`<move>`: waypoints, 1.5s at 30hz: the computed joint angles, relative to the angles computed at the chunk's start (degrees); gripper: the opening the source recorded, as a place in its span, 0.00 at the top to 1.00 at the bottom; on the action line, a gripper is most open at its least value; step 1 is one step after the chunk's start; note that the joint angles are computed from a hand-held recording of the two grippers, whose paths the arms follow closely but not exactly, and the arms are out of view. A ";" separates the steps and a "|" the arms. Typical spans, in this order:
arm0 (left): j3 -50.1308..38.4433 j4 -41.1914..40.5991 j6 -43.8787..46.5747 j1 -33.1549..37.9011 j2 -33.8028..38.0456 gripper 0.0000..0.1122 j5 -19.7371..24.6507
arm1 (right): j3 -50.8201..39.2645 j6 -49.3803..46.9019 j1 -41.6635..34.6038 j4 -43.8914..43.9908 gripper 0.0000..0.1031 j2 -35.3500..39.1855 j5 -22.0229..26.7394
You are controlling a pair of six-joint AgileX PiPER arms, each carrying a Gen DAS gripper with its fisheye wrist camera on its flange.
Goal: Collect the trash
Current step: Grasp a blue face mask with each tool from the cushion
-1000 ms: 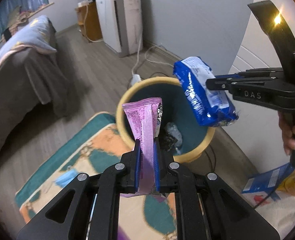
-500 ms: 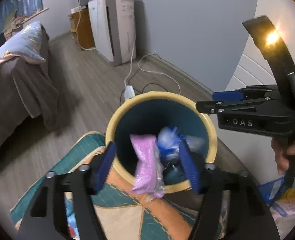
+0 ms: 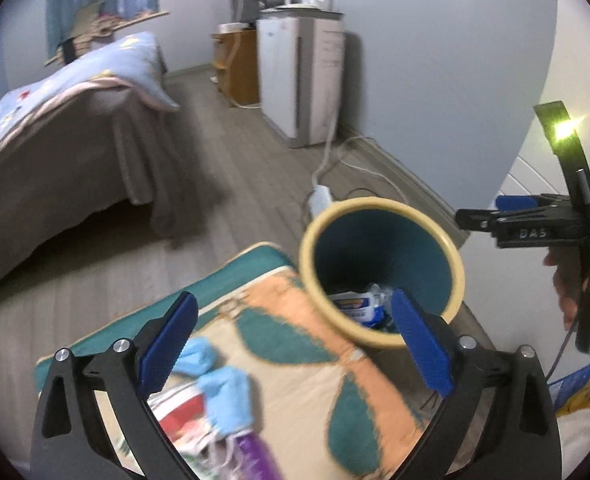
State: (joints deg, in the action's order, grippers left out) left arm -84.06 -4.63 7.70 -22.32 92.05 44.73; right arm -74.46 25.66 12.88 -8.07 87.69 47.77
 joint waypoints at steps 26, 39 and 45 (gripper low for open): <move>18.16 -4.59 10.56 30.54 -17.24 0.13 -1.19 | -32.30 16.19 30.73 -11.90 0.06 19.10 14.52; 17.71 -1.92 11.13 33.42 -10.29 0.13 -4.50 | -33.82 14.63 31.73 -7.91 0.06 30.92 12.48; 15.71 0.34 7.46 32.31 -6.35 0.13 -6.26 | -34.28 13.05 29.87 -2.66 0.06 33.90 11.25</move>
State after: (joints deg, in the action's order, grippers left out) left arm -68.36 -4.28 15.16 9.99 85.71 38.47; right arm -108.74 38.71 42.76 -10.73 121.60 59.01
